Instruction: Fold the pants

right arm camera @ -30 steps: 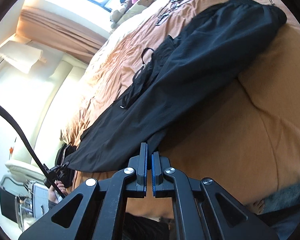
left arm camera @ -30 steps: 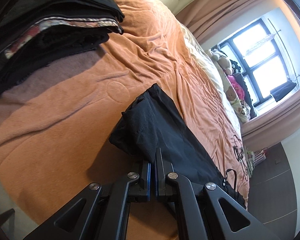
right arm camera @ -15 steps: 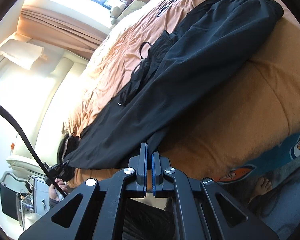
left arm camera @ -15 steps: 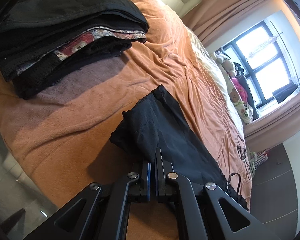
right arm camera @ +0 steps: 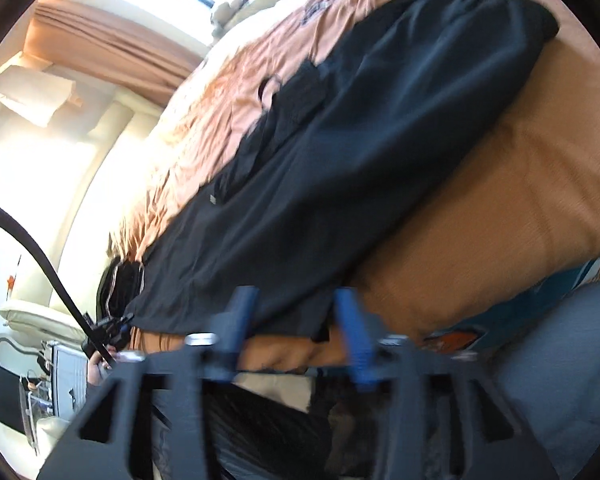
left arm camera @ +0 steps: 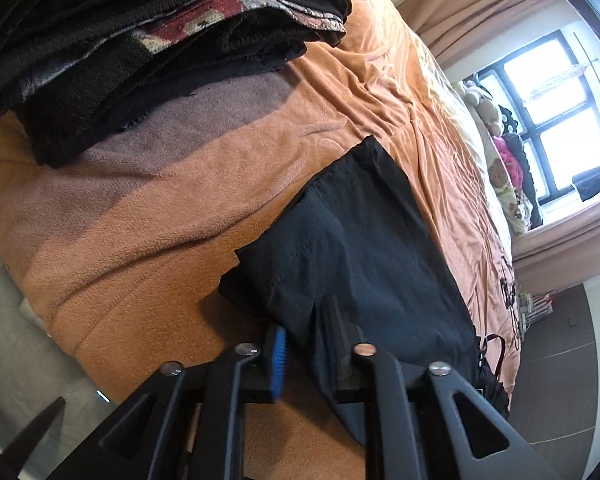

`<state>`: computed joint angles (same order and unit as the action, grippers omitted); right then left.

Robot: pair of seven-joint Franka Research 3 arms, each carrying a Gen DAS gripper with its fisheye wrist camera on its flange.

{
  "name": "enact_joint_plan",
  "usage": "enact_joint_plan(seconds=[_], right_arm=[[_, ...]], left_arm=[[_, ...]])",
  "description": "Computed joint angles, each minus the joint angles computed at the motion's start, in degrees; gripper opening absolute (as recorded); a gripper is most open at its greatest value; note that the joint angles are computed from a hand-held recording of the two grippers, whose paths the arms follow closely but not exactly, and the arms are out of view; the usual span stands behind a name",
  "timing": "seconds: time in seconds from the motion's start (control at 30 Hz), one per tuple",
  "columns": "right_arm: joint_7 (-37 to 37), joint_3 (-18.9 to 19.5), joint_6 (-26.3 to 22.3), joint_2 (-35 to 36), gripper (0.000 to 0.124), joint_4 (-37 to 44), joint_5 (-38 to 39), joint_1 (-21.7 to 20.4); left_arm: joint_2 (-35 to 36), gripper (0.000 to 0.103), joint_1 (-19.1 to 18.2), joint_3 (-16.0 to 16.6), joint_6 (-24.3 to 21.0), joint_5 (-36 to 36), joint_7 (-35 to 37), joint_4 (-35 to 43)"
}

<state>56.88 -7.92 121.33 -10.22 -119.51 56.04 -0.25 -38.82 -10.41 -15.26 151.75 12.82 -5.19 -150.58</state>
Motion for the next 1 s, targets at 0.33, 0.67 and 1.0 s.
enact_joint_plan(seconds=[0.33,0.67,1.0], right_arm=[[2.9,-1.9,3.2,12.0,0.059,11.7,3.7,-6.4],[7.6,2.2,5.6,24.6,0.059,24.8,7.4,-13.1],[9.0,5.4,11.1,27.1,0.059,26.1,8.5,-13.7]], left_arm=[[0.6,0.048,-0.4,-0.5,-4.0,1.1,2.0,3.6],[4.0,0.058,-1.8,-1.2,-9.9,1.9,4.7,9.1],[7.7,0.066,-2.1,-2.4,-10.8,3.9,4.6,13.1]])
